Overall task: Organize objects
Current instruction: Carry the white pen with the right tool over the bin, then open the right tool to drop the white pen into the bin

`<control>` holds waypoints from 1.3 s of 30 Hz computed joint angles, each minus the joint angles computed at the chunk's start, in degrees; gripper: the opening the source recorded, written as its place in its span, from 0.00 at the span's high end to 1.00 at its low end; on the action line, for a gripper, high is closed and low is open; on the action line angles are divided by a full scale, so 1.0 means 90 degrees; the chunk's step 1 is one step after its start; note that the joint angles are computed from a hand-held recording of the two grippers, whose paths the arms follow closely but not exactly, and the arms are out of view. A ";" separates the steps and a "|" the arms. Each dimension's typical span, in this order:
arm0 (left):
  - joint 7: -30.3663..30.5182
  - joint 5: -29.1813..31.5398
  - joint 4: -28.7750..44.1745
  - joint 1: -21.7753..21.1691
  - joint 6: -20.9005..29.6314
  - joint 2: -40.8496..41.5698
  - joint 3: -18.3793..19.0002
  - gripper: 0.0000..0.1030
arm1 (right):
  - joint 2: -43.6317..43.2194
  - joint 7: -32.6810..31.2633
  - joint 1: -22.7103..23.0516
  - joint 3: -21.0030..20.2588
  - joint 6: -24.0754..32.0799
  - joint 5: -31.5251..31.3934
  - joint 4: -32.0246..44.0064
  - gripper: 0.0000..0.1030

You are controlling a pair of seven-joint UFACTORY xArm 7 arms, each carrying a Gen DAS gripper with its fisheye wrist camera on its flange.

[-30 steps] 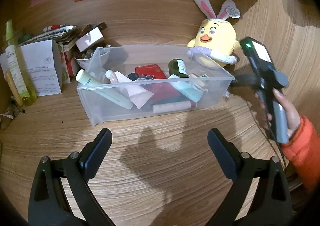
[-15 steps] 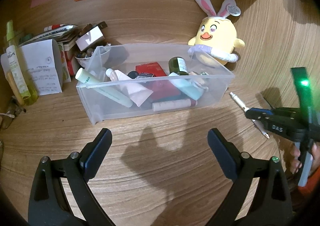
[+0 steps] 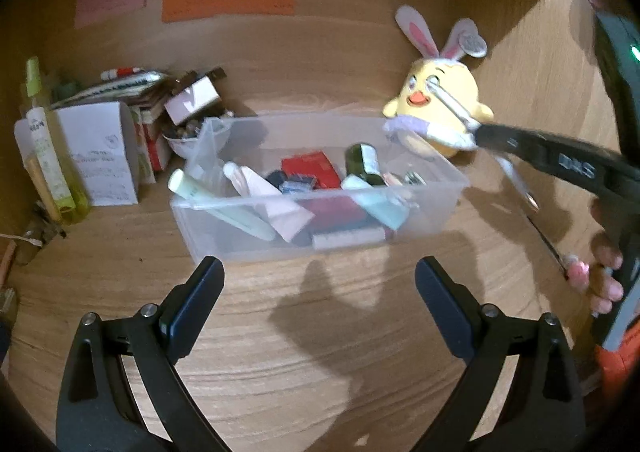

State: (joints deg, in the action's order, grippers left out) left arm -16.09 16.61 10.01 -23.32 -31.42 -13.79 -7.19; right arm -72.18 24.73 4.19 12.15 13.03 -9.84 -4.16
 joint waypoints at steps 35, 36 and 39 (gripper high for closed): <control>0.0270 -0.1052 0.0171 0.0212 -0.0051 -0.0219 -0.0335 0.05 | 0.0910 -0.1441 0.0602 -0.0365 -0.0671 0.1264 0.0092 0.21; 0.0283 -0.1045 0.0153 0.0199 -0.0067 -0.0247 -0.0329 0.04 | 0.0375 -0.1118 0.0500 -0.0005 -0.0450 0.1163 -0.0069 0.18; 0.0444 -0.1281 0.0085 0.0228 -0.0091 -0.0342 -0.0517 0.03 | -0.0768 -0.0455 0.0572 0.0495 0.0330 0.0921 -0.0336 0.14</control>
State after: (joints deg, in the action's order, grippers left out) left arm -12.09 5.08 10.77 -21.27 -32.24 -16.87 -11.84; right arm -79.09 20.64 9.35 16.61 16.01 -1.55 -7.19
